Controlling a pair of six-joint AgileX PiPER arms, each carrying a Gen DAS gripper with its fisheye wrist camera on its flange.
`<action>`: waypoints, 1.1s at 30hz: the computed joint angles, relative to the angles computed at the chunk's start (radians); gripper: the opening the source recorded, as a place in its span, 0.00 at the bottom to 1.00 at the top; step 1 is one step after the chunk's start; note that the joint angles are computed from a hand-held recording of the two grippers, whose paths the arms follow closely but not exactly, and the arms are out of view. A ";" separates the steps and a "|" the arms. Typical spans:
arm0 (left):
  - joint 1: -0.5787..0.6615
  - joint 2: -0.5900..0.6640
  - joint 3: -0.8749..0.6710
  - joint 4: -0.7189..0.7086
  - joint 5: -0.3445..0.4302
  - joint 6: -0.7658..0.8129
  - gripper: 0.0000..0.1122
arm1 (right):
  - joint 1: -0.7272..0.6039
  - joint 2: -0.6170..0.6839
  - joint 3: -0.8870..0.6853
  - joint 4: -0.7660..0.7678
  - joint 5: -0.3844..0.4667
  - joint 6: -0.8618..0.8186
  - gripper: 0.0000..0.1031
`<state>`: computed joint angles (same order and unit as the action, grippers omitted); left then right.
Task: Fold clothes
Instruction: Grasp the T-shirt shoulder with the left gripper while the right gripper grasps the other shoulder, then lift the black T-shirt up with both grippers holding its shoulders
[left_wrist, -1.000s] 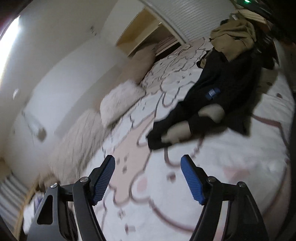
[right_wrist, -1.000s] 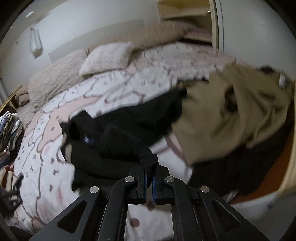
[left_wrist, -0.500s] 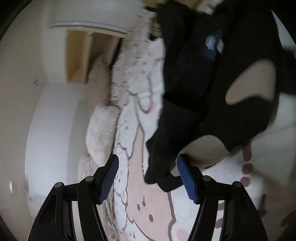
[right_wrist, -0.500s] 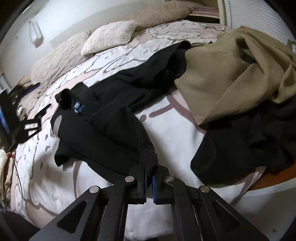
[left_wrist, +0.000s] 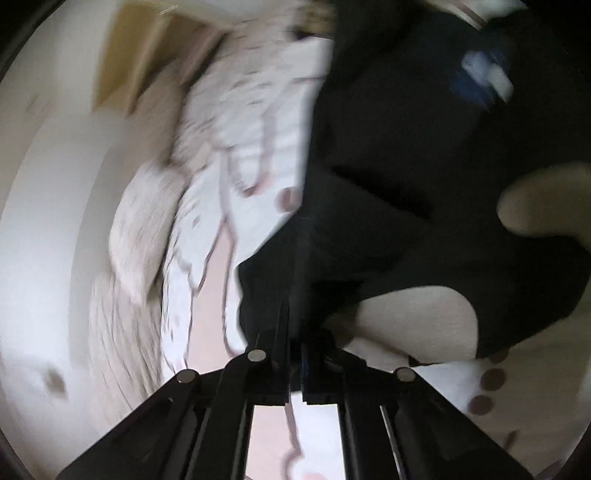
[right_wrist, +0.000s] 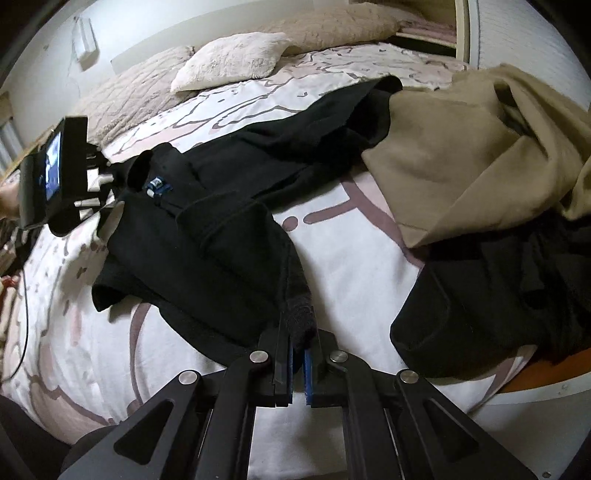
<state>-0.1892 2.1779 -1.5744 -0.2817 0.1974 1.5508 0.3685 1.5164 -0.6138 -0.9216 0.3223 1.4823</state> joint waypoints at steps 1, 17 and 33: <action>0.015 -0.028 0.006 -0.075 0.019 -0.029 0.04 | 0.031 -0.007 -0.018 -0.039 0.058 0.025 0.04; 0.456 -0.594 0.010 -0.820 0.220 -0.136 0.03 | 0.434 -0.054 -0.672 -0.532 0.734 -0.364 0.04; 1.089 -0.672 -0.538 -1.090 0.592 -0.408 0.03 | 0.684 0.345 -1.976 -0.547 0.790 -1.114 0.04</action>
